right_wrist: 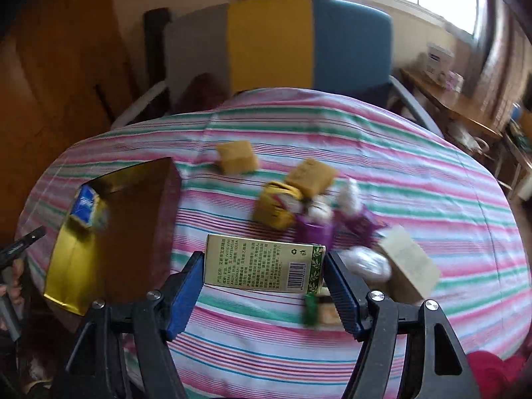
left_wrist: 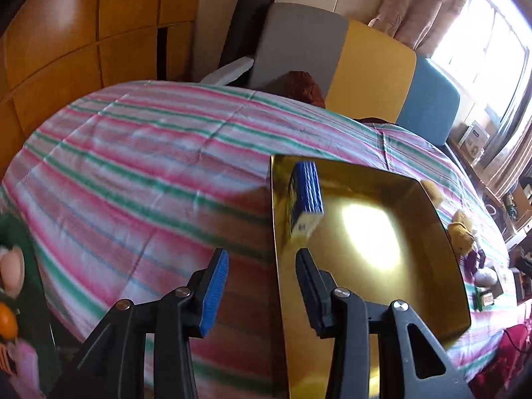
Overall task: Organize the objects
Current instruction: 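Release the tissue pack in the tray while the right gripper lowers the green-white box beside it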
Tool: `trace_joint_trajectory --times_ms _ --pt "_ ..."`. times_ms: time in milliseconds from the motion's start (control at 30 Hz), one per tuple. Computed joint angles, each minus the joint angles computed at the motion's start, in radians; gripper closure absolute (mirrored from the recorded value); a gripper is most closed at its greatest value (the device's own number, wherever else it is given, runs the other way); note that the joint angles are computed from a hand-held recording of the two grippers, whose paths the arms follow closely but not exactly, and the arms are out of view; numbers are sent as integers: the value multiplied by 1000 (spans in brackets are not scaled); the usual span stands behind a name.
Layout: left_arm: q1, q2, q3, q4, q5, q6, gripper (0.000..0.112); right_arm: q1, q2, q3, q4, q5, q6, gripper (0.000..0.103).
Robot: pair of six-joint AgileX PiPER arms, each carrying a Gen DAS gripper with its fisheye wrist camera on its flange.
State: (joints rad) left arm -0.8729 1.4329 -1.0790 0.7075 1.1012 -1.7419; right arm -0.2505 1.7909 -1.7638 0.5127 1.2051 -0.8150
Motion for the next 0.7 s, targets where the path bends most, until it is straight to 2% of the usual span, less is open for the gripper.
trace_joint_trajectory --times_ms 133,300,500,633,700 --pt "-73 -20 30 11 22 -85 70 231 -48 88 -9 -16 23 31" --pt "-129 -39 55 20 53 -141 70 509 13 99 -102 -51 131 31" --pt "-129 -70 103 16 29 -185 70 730 199 -45 -235 -76 325 31" --pt "-122 -79 124 15 10 -199 70 805 337 -211 -274 -27 444 30" --pt "-117 -81 132 9 1 -205 70 816 381 -270 -239 -19 483 28"
